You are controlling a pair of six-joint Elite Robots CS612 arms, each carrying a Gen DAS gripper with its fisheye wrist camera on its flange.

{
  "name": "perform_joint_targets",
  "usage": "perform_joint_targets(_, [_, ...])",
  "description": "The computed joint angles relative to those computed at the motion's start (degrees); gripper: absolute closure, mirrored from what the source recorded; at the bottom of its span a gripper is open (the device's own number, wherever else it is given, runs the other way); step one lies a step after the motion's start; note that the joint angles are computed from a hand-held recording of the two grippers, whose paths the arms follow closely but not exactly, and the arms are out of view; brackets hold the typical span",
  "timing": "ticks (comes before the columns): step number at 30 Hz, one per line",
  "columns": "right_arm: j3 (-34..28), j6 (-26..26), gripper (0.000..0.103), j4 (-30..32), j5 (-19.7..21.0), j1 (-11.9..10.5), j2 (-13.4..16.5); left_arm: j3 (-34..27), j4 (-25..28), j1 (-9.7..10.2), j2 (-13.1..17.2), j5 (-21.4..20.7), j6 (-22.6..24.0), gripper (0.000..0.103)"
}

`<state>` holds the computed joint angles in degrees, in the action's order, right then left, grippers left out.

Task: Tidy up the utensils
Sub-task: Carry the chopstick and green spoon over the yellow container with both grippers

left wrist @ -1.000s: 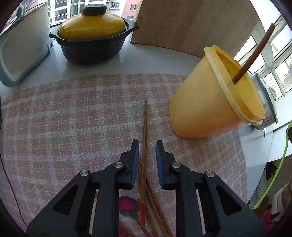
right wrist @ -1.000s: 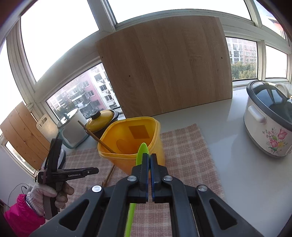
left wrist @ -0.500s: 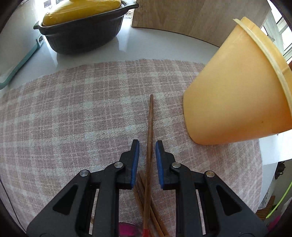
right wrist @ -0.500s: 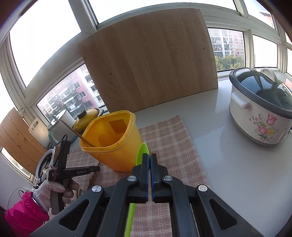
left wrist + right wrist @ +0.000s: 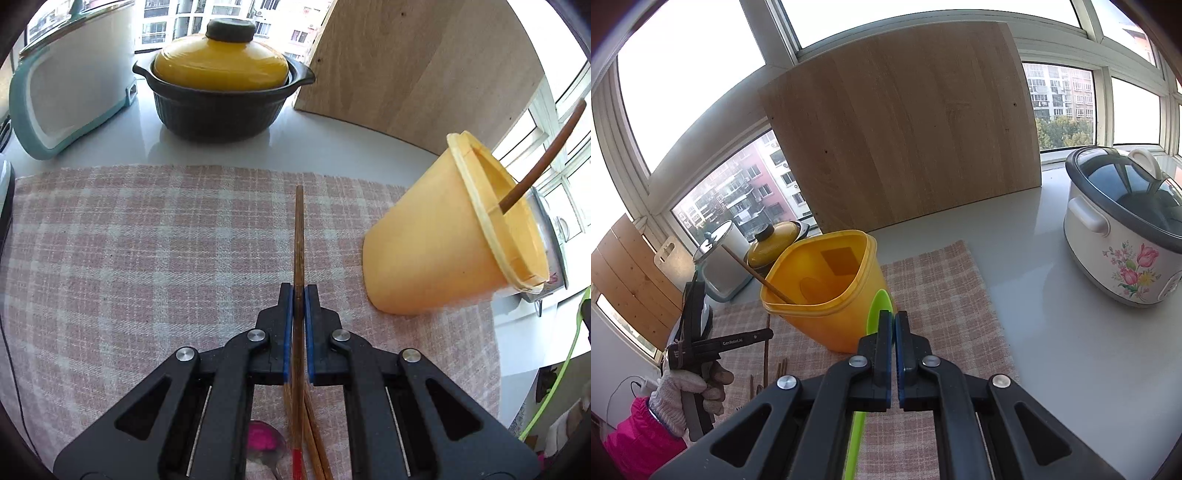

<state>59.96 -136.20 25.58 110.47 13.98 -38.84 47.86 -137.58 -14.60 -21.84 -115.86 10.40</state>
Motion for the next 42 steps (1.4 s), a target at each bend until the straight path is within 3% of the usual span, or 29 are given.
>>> perform_joint_targets(11, [-2.18, -6.47, 0.103, -3.07, -0.64, -0.49, -0.29, 11.35, -16.04, 1.64, -7.85, -6.52, -4.73, 0.100])
perform_joint_targets(18, [-4.71, -10.89, 0.103, -4.49, -0.42, -1.12, 0.04, 15.42, -30.70, 0.58, -10.52, -7.78, -11.54, 0.100])
perform_joint_targets(21, [-6.67, -13.07, 0.103, -4.43, -0.07, -1.48, 0.70, 15.48, -34.25, -0.22, -10.98, -7.25, -12.49, 0.100])
perform_joint_targets(28, [-12.04, -16.11, 0.103, -3.65, 1.36, -2.25, 3.14, 13.12, -36.66, -2.37, -10.28, -5.25, -14.29, 0.100])
perform_joint_targets(31, [-14.80, -16.58, 0.103, -2.36, 1.94, -2.51, 4.60, 12.26, -38.42, -3.62, -9.53, -2.17, -13.78, 0.100])
perform_joint_targets(42, [-22.57, -16.02, 0.103, 1.28, 4.12, -3.70, 9.66, 5.77, -36.63, -5.33, -5.23, 0.90, -16.03, 0.100])
